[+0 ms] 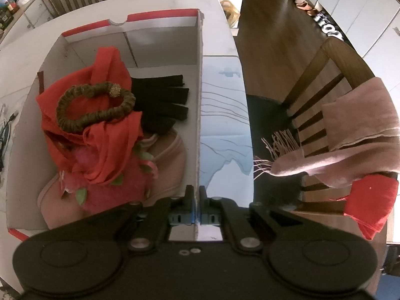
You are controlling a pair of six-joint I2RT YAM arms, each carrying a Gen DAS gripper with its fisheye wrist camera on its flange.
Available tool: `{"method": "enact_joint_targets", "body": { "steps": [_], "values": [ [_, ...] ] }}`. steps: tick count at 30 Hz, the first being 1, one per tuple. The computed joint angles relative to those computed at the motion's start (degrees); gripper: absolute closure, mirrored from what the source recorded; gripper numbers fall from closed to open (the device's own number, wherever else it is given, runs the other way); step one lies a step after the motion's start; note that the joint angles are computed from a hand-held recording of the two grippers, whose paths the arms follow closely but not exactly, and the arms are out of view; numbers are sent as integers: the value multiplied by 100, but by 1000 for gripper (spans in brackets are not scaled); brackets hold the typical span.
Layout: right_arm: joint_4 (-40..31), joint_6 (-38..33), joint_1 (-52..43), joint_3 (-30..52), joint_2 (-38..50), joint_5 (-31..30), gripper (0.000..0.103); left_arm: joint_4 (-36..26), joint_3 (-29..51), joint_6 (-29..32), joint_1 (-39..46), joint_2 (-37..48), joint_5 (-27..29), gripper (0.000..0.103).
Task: Organize objects
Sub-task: 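Lift the tooth toy with the left gripper and carry it over the box, then open the left gripper to drop the tooth toy into the box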
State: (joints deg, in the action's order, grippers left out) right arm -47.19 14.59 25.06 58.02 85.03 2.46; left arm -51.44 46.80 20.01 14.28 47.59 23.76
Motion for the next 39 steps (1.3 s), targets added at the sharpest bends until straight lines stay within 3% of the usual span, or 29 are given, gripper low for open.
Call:
{"method": "enact_joint_targets", "body": {
  "steps": [6, 13, 25, 32, 39],
  "values": [
    [102, -64, -41, -95, -70, -64, 101, 747, 197, -1052, -2056, 432, -1086, 70],
    [152, -137, -129, -195, -191, -184, 101, 1556, 555, -1529, -3309, 1682, -1906, 70],
    [232, -280, -261, -295, -271, -356, 100, 1982, 1112, -1555, -3835, 3155, -2505, 70],
    [274, -271, -299, -335, -295, -405, 100, 1925, 1415, -1547, -3907, 3859, -2741, 70],
    [275, -275, -263, -341, -294, -361, 100, 1879, 1428, -1405, -3988, 4104, -2825, 69]
  ]
}}
